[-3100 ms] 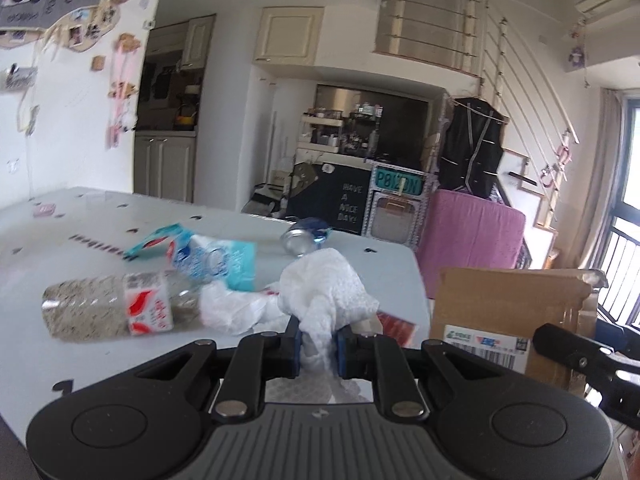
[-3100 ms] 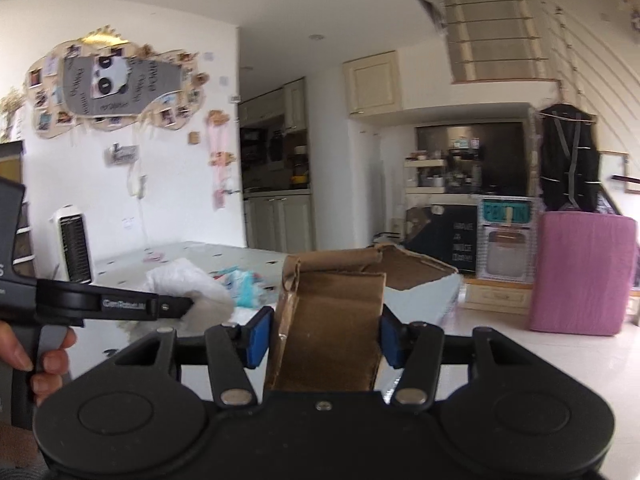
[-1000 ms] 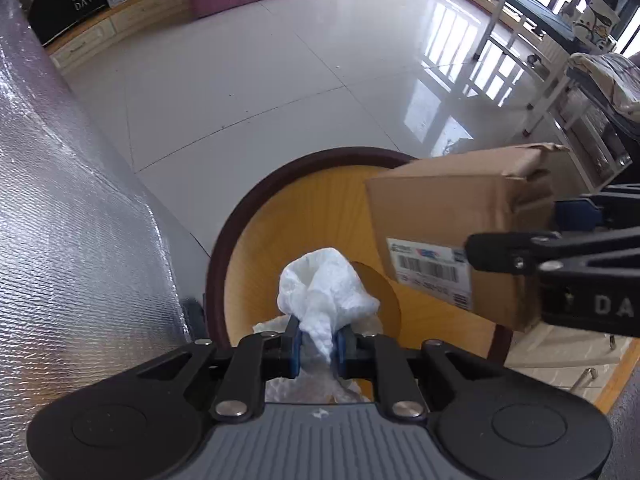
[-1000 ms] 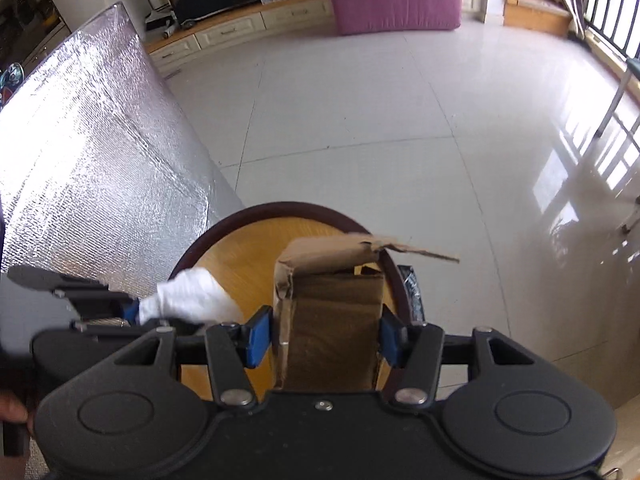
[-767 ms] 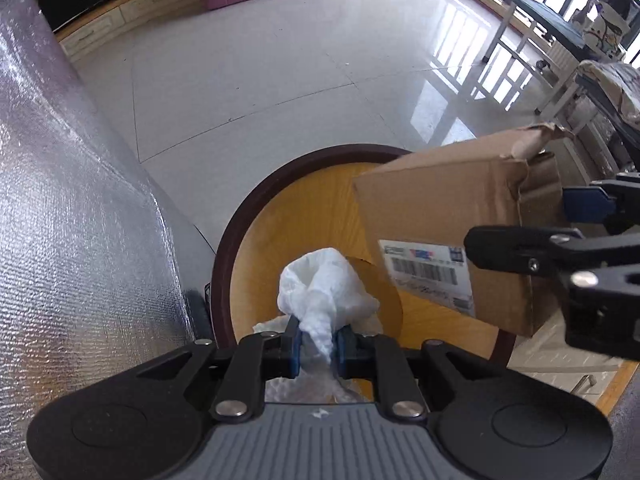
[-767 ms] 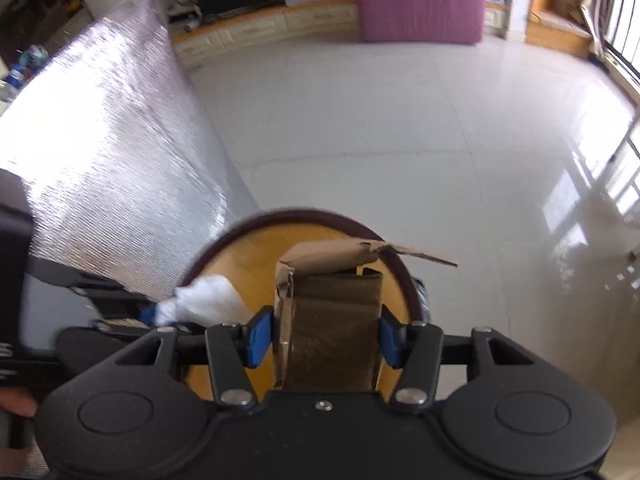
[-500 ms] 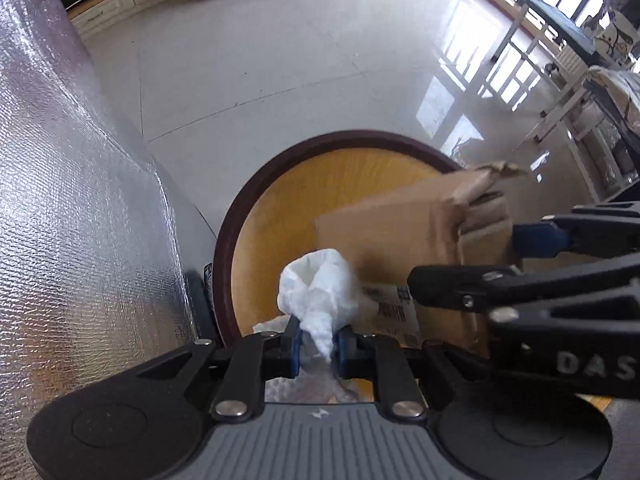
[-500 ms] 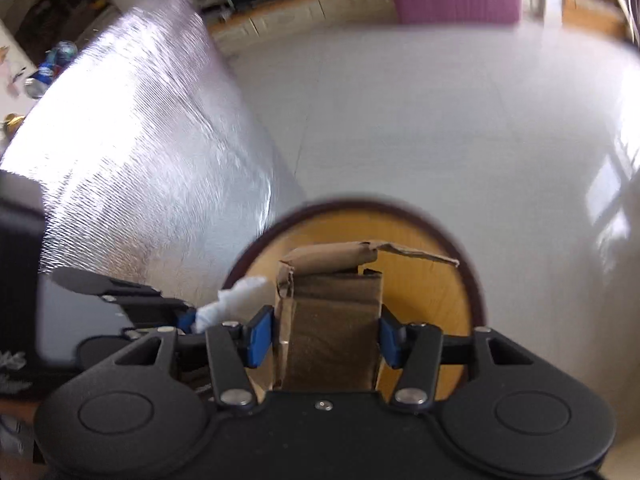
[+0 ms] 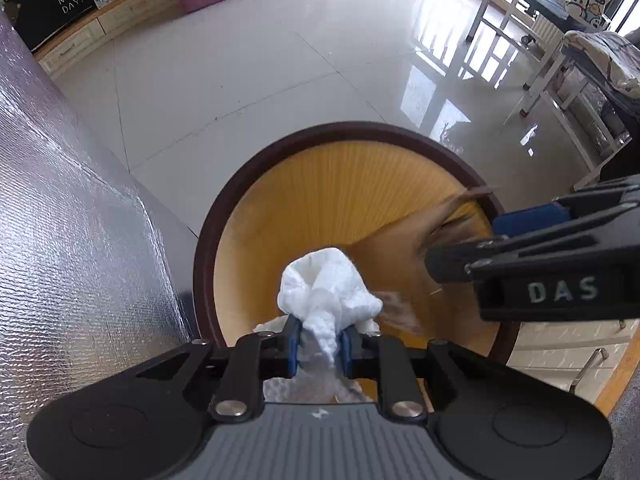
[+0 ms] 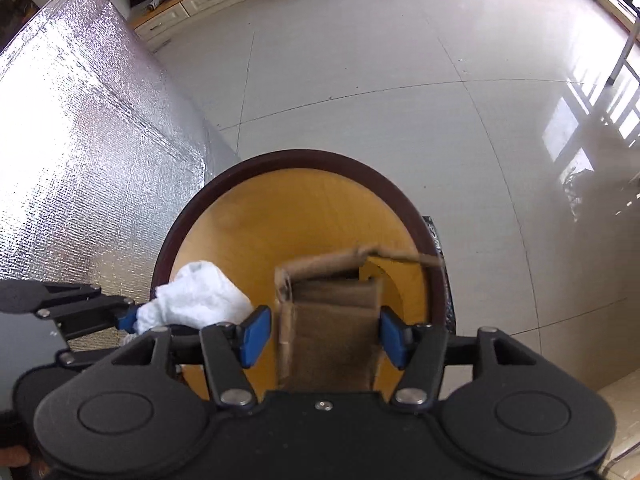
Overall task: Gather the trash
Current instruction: 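Open both grippers to drop the tissue and box into the bin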
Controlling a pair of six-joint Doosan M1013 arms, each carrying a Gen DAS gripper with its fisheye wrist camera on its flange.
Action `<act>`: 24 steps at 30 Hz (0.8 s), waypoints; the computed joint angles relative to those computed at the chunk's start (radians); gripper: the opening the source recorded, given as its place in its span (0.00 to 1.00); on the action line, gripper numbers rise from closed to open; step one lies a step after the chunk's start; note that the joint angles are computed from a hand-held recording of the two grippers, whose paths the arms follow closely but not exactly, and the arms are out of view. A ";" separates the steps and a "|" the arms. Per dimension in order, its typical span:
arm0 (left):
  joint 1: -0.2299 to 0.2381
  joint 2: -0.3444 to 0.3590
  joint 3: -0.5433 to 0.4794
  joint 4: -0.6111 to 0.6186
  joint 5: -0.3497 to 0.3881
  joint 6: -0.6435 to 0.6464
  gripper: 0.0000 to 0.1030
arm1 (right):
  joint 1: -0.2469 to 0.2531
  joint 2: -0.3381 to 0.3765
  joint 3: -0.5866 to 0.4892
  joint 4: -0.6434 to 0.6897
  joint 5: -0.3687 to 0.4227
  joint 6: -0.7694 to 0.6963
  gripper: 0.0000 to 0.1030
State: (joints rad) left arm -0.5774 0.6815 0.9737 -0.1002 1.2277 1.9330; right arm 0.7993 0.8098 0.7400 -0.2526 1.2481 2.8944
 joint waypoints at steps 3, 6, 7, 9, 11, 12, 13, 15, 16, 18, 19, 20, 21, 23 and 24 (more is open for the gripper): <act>-0.004 0.005 -0.005 0.005 0.015 0.013 0.44 | -0.004 -0.009 0.014 -0.011 -0.010 0.009 0.61; -0.010 0.012 -0.008 0.019 0.027 0.017 0.47 | -0.008 -0.028 0.053 -0.011 -0.036 0.010 0.61; -0.011 0.013 -0.009 0.023 0.033 0.015 0.49 | -0.007 -0.030 0.055 -0.011 -0.036 0.009 0.61; -0.013 0.015 -0.011 0.033 0.039 0.010 0.53 | -0.005 -0.032 0.058 -0.011 -0.034 0.006 0.61; -0.014 0.017 -0.013 0.041 0.042 0.005 0.61 | -0.006 -0.036 0.062 -0.013 -0.035 0.005 0.61; -0.015 0.018 -0.013 0.042 0.044 0.001 0.69 | -0.008 -0.016 0.038 -0.013 -0.030 0.003 0.61; -0.016 0.017 -0.012 0.043 0.044 0.001 0.77 | -0.008 -0.012 0.031 -0.014 -0.027 0.002 0.61; -0.017 0.014 -0.007 0.044 0.037 0.006 0.83 | -0.009 0.000 0.014 -0.013 -0.020 -0.004 0.62; -0.018 0.013 -0.006 0.045 0.035 0.008 0.85 | -0.009 0.001 0.013 -0.012 -0.017 -0.006 0.64; -0.020 0.014 -0.008 0.046 0.039 -0.001 0.88 | -0.009 0.008 0.001 -0.009 -0.009 -0.014 0.65; -0.020 0.014 -0.008 0.045 0.042 -0.005 0.89 | -0.009 0.013 -0.006 -0.006 -0.006 -0.018 0.67; -0.020 0.015 -0.009 0.044 0.046 -0.009 0.90 | -0.008 0.015 -0.010 -0.005 -0.006 -0.021 0.68; -0.018 0.013 -0.007 0.043 0.049 -0.011 0.92 | -0.009 0.017 -0.015 -0.003 -0.003 -0.024 0.72; -0.015 0.008 -0.001 0.038 0.048 -0.011 0.95 | -0.008 0.023 -0.026 -0.005 0.003 -0.029 0.77; -0.015 0.006 0.000 0.034 0.047 -0.011 0.97 | -0.008 0.024 -0.029 -0.007 0.005 -0.029 0.79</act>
